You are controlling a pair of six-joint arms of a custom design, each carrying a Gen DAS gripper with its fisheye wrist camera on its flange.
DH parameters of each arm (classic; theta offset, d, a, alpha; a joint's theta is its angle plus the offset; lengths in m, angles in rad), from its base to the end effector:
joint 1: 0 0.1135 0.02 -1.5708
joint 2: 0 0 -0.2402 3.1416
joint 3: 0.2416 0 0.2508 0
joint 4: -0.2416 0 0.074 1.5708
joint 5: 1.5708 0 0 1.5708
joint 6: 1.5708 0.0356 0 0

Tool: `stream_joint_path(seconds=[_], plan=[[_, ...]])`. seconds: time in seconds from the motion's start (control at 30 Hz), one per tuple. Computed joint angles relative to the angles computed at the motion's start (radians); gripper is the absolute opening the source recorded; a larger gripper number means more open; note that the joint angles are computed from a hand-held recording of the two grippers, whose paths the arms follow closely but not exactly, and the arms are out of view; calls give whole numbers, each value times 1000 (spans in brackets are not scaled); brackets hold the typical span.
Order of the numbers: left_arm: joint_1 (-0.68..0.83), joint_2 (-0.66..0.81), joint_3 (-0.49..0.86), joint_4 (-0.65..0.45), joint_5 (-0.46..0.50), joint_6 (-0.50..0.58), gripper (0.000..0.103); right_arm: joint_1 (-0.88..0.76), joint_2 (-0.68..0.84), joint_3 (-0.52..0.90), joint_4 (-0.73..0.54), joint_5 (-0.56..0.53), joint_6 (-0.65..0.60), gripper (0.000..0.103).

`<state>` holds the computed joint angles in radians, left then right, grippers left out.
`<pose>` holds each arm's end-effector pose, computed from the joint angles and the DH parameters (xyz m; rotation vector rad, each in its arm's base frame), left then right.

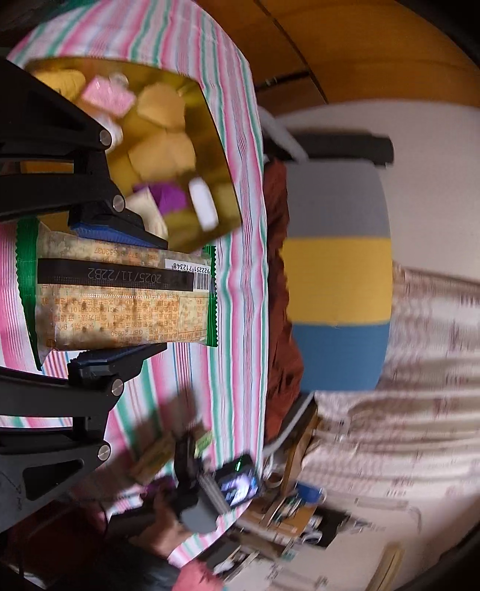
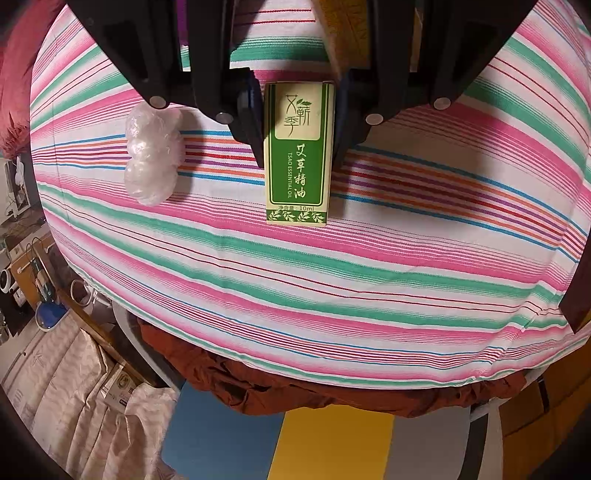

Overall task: Organize objects
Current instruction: 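Carry the crackers and green box over the gold tray and release both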

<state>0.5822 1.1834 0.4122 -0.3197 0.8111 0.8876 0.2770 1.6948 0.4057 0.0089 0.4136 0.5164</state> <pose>0.1739 0.0836 0.1218 0.5729 2.1764 -0.3458 0.2017 0.0425 0.0325 0.4038 2.6645 -0.3690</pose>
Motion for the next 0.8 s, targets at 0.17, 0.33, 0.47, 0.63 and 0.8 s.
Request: stream_joint_path(seconds=[0.17, 0.33, 0.47, 0.63, 0.8], plan=[[65, 168, 79, 110, -42, -39, 46, 4, 4, 17, -28, 3, 19, 31], [85, 349, 153, 220, -110, -81, 46, 43, -33, 49, -106, 34, 85, 30], [107, 490, 217, 272, -151, -94, 46, 124, -109, 101, -188, 83, 135, 30], [141, 625, 276, 304, -189, -79, 46, 248, -109, 220, -248, 97, 162, 30], [175, 699, 329, 258, -183, -30, 60, 371, -40, 365, -219, 26, 179, 30]])
